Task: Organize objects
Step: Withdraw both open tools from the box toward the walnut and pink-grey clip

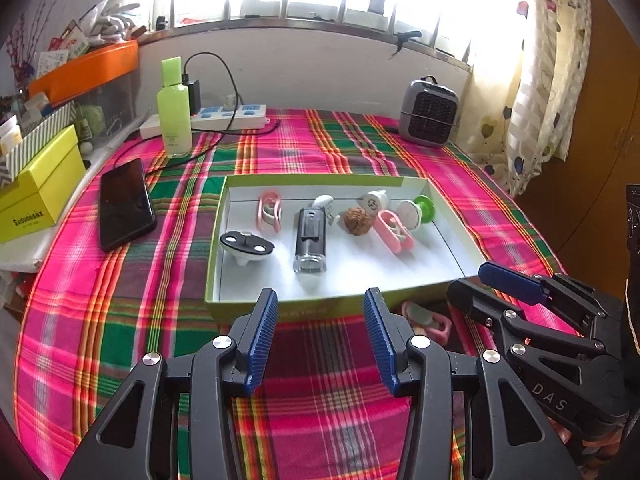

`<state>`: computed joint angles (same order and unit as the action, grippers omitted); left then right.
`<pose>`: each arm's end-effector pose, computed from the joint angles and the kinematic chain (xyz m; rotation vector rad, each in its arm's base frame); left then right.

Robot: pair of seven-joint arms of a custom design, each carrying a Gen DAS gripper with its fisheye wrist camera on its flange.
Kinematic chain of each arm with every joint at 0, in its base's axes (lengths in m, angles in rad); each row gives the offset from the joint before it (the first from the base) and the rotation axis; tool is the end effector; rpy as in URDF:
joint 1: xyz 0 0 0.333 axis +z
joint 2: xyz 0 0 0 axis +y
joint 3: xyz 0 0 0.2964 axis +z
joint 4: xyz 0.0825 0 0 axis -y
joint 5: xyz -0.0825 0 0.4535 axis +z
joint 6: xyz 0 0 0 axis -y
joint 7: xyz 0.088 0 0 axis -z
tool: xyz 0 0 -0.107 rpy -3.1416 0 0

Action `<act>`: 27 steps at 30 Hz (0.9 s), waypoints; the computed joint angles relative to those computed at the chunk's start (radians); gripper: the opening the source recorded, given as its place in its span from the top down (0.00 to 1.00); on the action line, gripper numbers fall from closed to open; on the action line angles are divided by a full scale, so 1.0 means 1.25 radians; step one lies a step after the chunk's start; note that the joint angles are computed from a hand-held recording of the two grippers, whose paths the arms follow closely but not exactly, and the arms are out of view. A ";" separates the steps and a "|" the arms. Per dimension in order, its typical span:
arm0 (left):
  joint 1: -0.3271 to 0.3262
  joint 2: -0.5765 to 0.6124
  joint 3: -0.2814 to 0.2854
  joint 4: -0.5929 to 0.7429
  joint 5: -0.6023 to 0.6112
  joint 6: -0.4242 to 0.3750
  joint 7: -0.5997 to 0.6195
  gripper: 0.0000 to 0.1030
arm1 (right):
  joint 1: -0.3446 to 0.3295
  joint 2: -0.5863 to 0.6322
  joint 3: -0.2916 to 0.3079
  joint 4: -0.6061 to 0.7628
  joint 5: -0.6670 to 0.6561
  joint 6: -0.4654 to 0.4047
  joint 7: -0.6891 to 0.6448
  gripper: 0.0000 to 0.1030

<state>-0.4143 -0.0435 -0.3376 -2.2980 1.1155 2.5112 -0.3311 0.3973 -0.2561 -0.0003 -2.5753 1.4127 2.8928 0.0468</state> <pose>0.4208 -0.4030 0.3240 -2.0017 1.4928 -0.7582 0.4757 0.1363 0.3140 -2.0924 1.0838 -0.3514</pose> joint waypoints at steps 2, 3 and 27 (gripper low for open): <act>-0.001 0.002 -0.001 -0.001 0.001 0.009 -0.004 0.58 | -0.002 -0.007 -0.003 -0.008 0.001 -0.002 0.000 0.61; -0.002 0.003 -0.001 -0.002 0.004 0.016 -0.007 0.58 | -0.003 -0.010 -0.004 -0.013 0.002 -0.002 -0.001 0.61; -0.019 0.089 0.030 0.038 0.050 0.145 -0.026 0.53 | -0.033 -0.027 -0.031 -0.057 -0.020 -0.026 0.013 0.61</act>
